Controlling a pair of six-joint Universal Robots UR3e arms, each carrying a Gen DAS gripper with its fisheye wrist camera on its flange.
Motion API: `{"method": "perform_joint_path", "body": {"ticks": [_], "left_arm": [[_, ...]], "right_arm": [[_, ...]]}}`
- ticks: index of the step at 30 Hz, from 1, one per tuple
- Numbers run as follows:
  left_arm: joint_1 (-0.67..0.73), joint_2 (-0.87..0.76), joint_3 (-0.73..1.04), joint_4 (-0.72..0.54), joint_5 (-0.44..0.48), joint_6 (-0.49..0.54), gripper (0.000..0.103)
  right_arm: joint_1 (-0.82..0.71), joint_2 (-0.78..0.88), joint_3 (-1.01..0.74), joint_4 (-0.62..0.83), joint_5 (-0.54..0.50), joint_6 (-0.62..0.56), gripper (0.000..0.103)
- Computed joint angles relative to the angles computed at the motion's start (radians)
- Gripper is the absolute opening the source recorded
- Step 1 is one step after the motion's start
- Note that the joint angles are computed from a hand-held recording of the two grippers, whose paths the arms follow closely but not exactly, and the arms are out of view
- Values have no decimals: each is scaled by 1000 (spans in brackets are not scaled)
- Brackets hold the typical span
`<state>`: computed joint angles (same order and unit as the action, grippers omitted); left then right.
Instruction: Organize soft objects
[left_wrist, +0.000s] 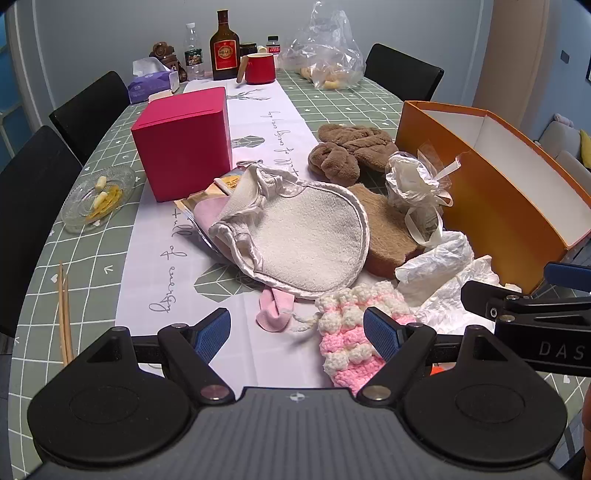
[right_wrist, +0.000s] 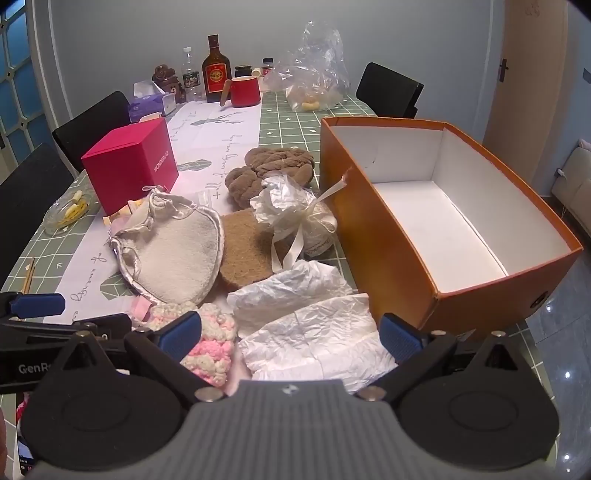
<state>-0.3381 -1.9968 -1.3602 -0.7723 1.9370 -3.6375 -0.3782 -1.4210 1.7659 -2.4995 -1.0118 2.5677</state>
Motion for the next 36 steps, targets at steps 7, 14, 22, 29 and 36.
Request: {"method": "perform_joint_path", "body": {"ticks": [7, 14, 22, 29, 36], "left_arm": [[-1, -1, 2, -2, 1, -1, 96], [-2, -3, 6, -4, 4, 0, 95], [-2, -5, 9, -5, 4, 0, 95], [-1, -4, 14, -12, 3, 1, 95], [0, -2, 12, -10, 2, 4, 95]], "right_arm": [[-1, -1, 0, 1, 0, 0, 100], [0, -1, -1, 3, -3, 4, 100], [-2, 0, 0, 1, 0, 2, 100], [-1, 0, -2, 0, -3, 1, 100], [-1, -1, -3, 2, -4, 3, 100]]}}
